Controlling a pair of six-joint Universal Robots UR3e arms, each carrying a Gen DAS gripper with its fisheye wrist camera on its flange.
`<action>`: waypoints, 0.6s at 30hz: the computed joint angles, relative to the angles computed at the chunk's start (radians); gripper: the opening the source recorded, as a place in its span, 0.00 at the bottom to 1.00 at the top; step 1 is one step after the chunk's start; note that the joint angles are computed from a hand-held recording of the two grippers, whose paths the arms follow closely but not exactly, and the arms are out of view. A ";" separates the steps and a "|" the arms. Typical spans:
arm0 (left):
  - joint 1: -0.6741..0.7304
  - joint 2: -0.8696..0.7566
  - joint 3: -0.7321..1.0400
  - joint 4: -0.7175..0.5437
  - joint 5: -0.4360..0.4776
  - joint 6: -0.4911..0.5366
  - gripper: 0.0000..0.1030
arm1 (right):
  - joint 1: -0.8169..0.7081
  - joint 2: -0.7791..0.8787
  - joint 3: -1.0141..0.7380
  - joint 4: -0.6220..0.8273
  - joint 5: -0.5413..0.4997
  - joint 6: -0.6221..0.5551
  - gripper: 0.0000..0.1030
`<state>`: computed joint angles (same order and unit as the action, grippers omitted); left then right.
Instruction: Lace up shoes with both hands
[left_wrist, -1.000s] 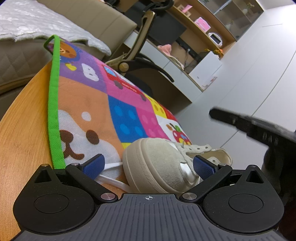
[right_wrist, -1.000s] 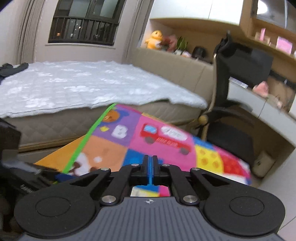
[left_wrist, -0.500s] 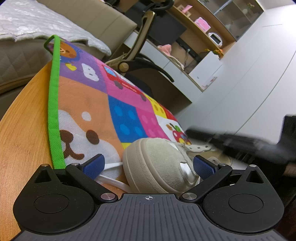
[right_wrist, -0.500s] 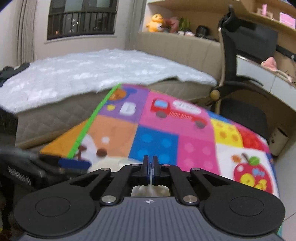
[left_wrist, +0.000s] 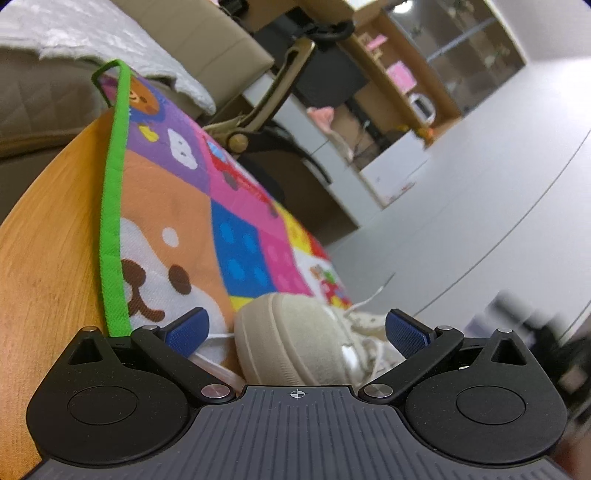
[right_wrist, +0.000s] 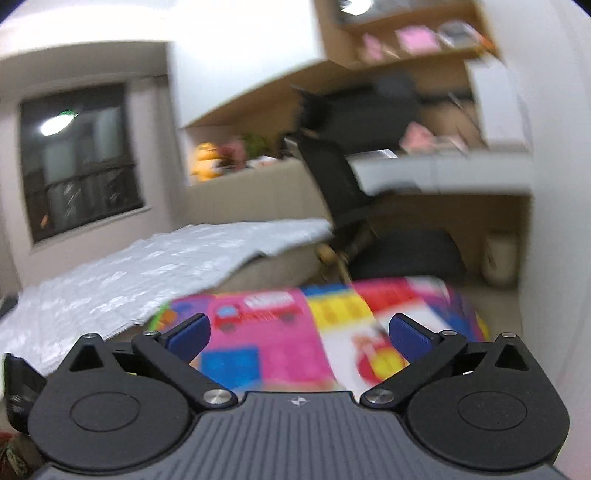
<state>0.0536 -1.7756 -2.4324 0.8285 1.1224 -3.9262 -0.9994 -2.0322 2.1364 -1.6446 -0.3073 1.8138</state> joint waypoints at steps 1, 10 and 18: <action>0.010 -0.014 -0.008 0.038 -0.012 -0.021 1.00 | -0.015 0.039 0.034 -0.043 -0.001 0.017 1.00; -0.080 -0.008 0.080 -0.104 0.113 0.041 1.00 | -0.035 0.536 -0.065 0.194 0.024 -0.098 1.00; -0.102 -0.005 0.100 -0.141 0.150 0.057 1.00 | -0.024 0.565 -0.090 0.248 0.053 -0.126 1.00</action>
